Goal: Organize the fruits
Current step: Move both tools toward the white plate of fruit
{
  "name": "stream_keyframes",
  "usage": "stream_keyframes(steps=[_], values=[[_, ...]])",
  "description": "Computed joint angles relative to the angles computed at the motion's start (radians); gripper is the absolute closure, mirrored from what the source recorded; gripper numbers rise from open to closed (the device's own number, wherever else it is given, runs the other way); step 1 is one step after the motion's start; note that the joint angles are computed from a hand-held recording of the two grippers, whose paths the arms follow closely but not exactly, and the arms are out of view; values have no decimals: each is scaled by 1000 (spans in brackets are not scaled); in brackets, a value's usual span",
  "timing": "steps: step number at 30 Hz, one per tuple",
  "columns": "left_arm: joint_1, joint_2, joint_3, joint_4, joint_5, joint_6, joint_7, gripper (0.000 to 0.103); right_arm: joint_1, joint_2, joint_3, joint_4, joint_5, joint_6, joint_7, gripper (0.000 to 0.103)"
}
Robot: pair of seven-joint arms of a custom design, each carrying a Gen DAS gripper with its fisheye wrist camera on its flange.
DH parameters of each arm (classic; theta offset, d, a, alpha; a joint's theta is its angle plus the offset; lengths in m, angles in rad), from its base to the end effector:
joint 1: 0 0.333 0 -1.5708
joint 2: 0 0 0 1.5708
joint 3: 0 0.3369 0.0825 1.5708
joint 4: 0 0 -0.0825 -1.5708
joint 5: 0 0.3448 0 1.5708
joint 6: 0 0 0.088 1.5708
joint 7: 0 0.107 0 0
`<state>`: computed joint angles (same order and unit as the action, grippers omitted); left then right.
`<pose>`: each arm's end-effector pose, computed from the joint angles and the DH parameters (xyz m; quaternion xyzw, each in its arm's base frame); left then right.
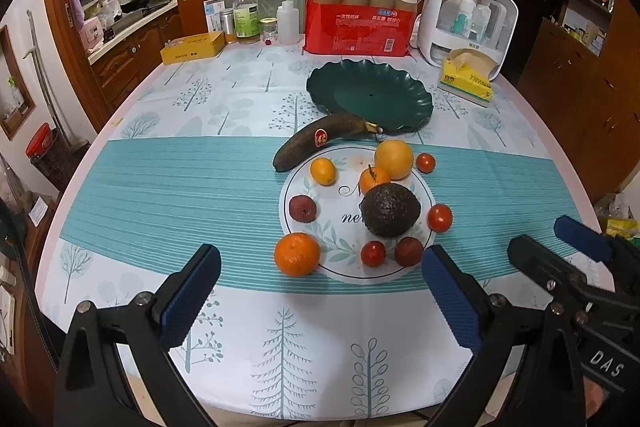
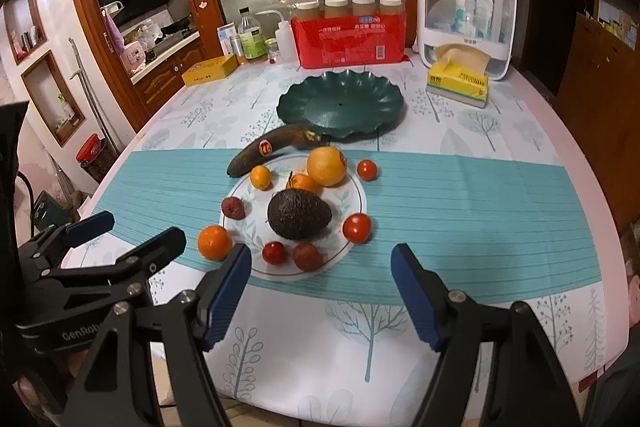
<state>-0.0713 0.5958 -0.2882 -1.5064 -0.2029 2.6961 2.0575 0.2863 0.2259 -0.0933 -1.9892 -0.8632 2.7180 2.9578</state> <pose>0.6990 -0.2012 0.4337 -0.4445 0.8339 -0.2996 0.1317 0.5848 0.1461 0.4402 -0.4881 0.7992 -0.2694 0.2246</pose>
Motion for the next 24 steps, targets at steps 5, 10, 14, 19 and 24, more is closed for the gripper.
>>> stream_keyframes(steps=[5, 10, 14, 19, 24], values=[[-10, 10, 6, 31, 15, 6, -8, 3, -2, -3, -1, 26, -10, -22, -10, 30], [-4, 32, -15, 80, 10, 24, 21, 3, -11, -5, -7, 46, -27, -28, -16, 30], [-4, 58, -25, 124, -1, 30, 39, 3, -23, 1, -7, 65, -20, -36, -40, 30], [-25, 121, 0, 240, 18, -91, 4, 3, -38, 27, -7, 77, 24, -24, -90, 30], [-54, 179, 26, 297, 51, -130, 6, 3, -34, 76, -22, 85, 66, 2, -143, 30]])
